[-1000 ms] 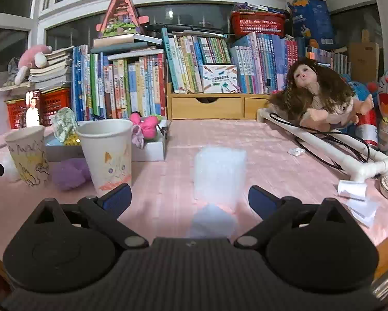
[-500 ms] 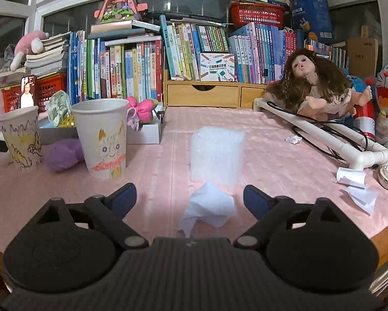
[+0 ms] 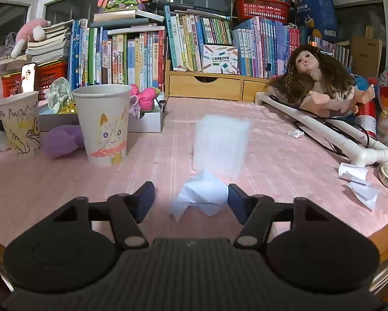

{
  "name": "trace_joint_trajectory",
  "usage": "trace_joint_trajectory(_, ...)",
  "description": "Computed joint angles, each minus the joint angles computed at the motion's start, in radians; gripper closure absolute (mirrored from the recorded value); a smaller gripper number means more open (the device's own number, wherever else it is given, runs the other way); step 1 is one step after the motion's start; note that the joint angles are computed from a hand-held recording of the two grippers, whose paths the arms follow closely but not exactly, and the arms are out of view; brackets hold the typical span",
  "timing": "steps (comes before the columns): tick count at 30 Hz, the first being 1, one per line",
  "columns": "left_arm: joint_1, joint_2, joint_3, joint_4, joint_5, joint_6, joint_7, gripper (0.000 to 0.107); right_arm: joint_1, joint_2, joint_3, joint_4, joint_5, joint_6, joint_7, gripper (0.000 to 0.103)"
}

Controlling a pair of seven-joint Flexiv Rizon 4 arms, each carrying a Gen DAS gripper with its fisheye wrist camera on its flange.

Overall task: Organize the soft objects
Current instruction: 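Close the left gripper on the white cotton fluff while the right gripper grasps the white tissue, then lift and carry the cotton fluff and tissue over the white tray with both grippers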

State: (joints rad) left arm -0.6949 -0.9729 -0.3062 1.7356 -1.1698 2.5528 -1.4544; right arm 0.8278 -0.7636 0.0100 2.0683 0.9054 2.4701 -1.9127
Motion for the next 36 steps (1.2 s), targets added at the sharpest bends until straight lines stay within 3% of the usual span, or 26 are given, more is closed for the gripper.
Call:
trace_joint_trajectory(3,-0.006,0.0,0.002,-0.012,-0.007,-0.01,0.018,0.063,0.0,0.002,-0.001,-0.003,0.011,-0.009,-0.001,0.053)
trace_joint_trajectory(10,-0.013,0.007,-0.007,-0.015,-0.031,0.006,0.056,0.067,-0.007,0.001,0.007,0.004,-0.004,0.023,0.008,0.058)
trace_joint_trajectory(26,-0.015,0.05,-0.027,0.007,-0.077,0.118,0.156,0.072,-0.054,0.063,0.045,0.03,-0.094,0.091,0.059,0.06)
trace_joint_trajectory(36,-0.003,0.035,-0.049,-0.014,-0.099,0.117,0.205,0.069,-0.079,0.102,0.044,0.019,-0.158,0.092,0.071,0.06)
